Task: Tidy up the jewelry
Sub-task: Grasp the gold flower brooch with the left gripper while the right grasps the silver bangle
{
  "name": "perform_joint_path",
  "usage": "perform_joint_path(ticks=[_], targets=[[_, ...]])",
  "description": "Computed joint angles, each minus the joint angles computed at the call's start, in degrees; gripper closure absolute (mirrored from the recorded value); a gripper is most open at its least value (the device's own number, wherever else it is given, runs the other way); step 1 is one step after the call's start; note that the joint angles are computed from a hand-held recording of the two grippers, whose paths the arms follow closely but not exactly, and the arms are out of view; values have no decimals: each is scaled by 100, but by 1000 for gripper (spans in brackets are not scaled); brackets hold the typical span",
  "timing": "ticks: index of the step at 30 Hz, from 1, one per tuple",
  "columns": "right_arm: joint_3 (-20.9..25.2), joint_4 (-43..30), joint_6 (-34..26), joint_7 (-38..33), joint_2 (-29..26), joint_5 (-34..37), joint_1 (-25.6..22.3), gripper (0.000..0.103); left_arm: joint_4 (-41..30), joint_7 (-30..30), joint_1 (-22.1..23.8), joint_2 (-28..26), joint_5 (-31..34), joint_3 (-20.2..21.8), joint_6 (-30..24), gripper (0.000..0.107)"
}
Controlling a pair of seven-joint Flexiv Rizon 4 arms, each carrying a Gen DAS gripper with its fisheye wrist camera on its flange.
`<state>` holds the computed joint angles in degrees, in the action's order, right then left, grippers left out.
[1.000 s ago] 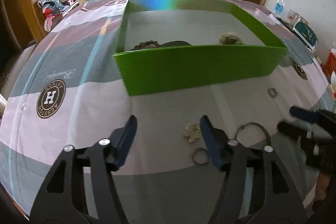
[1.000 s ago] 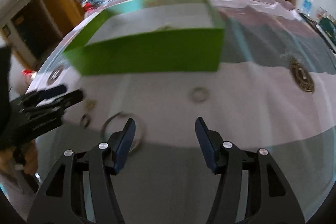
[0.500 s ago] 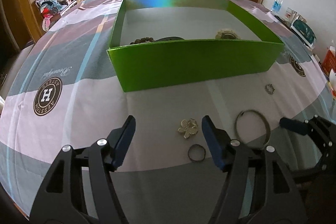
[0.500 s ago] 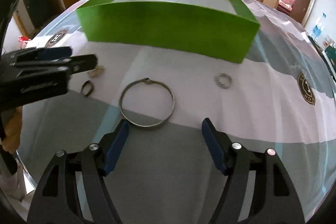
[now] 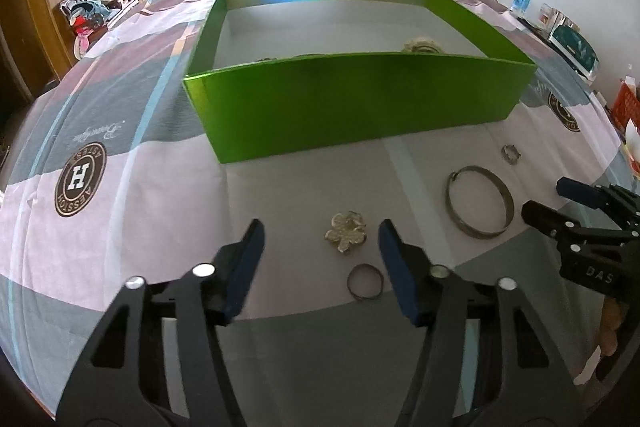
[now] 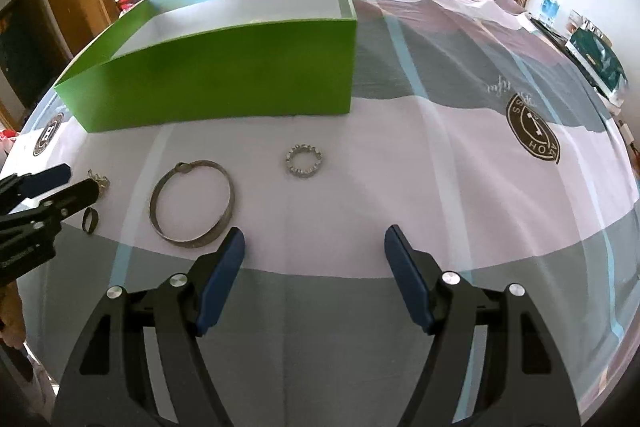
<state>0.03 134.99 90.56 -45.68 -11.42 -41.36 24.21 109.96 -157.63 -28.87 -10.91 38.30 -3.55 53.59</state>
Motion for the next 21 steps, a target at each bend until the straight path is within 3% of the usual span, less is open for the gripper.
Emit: perform_joint_path(ticks=[2, 4, 7, 13, 21], targets=[[134, -25, -35, -128, 16, 156, -99, 32, -3, 63, 37, -56, -82, -7, 55, 64], [178, -10, -29, -181, 35, 238, -121, 32, -69, 49, -7, -103, -5, 12, -14, 68], [864, -177, -127, -834, -34, 1107, -530, 32, -125, 55, -48, -133, 31, 28, -101, 72], [1122, -447, -251, -1335, -112, 1915, -486, 32, -74, 20, -40, -105, -2, 46, -36, 71], [1089, -667, -513, -1594, -281, 2024, -182, 32, -87, -54, -33, -134, 15, 64, 1, 59]])
